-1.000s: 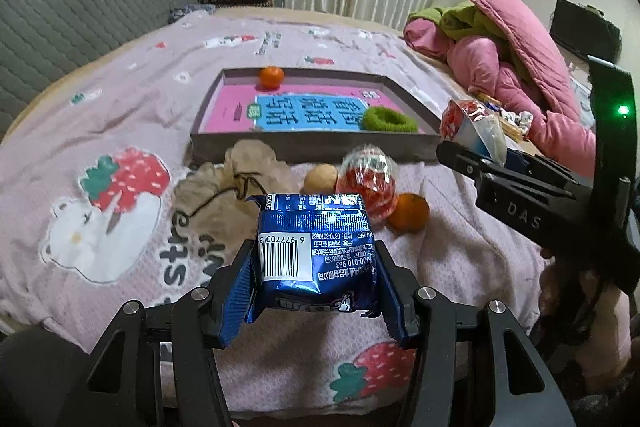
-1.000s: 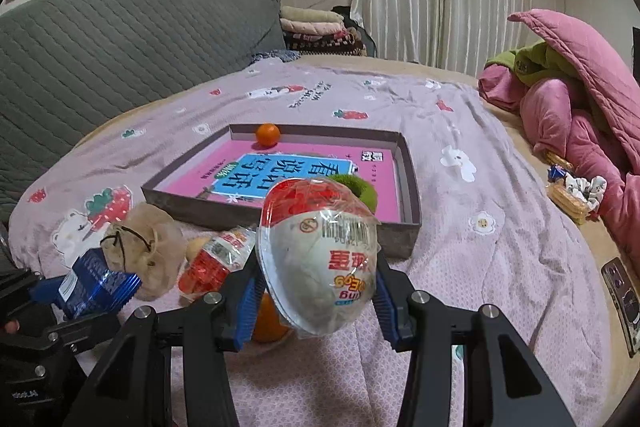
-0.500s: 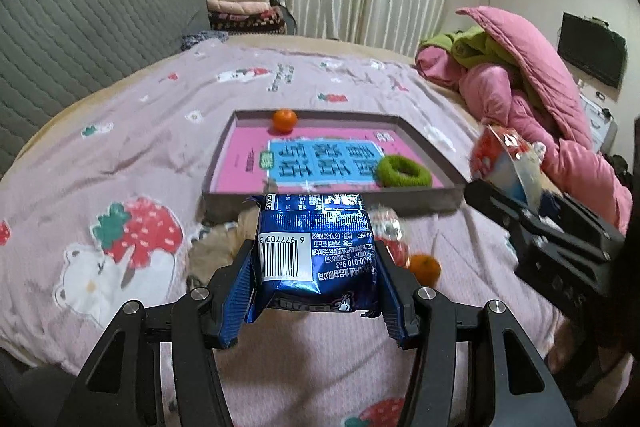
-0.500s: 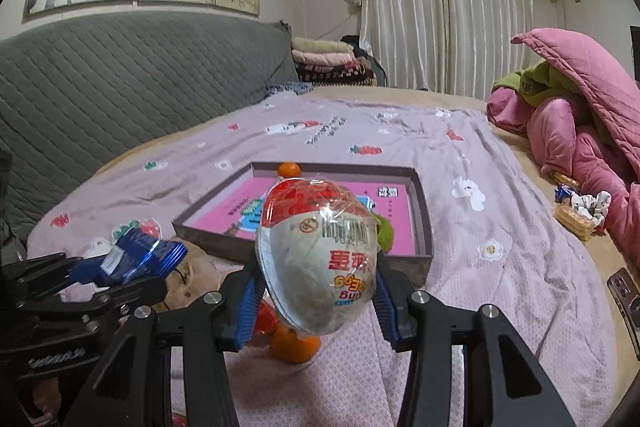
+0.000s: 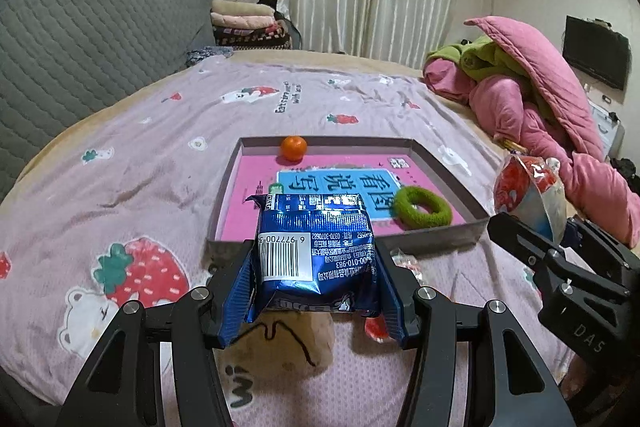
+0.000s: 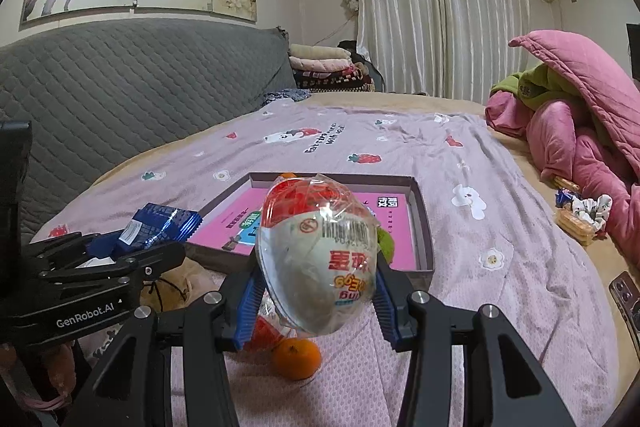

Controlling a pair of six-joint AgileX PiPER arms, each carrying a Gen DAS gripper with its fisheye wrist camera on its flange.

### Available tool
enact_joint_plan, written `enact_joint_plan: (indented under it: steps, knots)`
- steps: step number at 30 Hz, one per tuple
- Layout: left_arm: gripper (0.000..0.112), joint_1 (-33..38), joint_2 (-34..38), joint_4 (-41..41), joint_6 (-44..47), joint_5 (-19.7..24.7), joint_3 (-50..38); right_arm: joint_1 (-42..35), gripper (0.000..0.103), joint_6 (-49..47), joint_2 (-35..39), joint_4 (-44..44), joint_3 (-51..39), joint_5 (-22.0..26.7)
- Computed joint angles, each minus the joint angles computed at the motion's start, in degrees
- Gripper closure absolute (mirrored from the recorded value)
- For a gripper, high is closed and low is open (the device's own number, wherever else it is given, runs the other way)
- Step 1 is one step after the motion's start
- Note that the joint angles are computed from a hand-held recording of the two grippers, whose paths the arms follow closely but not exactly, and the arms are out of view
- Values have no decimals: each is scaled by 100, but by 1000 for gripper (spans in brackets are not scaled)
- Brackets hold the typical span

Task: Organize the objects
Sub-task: 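Carry the snack packet with the left tool over the tray while the right tool carries the egg toy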

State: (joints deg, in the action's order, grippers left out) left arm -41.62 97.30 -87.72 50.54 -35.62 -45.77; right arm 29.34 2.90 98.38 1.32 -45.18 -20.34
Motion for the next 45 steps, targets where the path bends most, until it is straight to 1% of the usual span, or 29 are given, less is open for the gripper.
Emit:
enact_joint_plan:
  steps: [3, 6, 10, 15, 19, 20, 24, 30, 35, 39, 43, 45]
  knots:
    - [55, 126, 24, 38, 69, 61, -92, 15, 54, -209, 60, 204, -137, 94]
    - [55, 243, 79, 40, 168, 124, -210, 12, 54, -182, 120, 184, -276, 187]
    - [55, 371, 180, 36, 332, 196, -405, 53, 54, -637, 182, 558, -451, 252]
    - [55, 483, 229, 66, 437, 281, -557, 14, 54, -677, 268, 613, -649, 338]
    - [55, 625, 307, 87, 531, 349, -701, -35, 54, -560, 355, 470, -840, 456]
    - [55, 665, 345, 80, 575, 344, -745, -37, 54, -567, 370, 463, -872, 466]
    - [55, 897, 485, -194, 963, 580, -971, 4, 54, -923, 447, 754, -1009, 464]
    - [55, 1110, 450, 55, 885, 695, -1000, 42, 54, -1243, 578, 976, -1283, 478]
    - [55, 1210, 498, 6, 1034, 720, -1144, 55, 54, -1385, 694, 1070, -1516, 516]
    - [55, 1375, 545, -4, 1120, 955, -1264, 86, 54, -1510, 753, 1176, -1633, 530]
    - [55, 1595, 545, 178, 991, 1348, -1337, 70, 54, -1353, 833, 973, -1796, 572]
    - [55, 1601, 604, 62, 1146, 1270, -1429, 68, 54, -1280, 857, 905, -1858, 560]
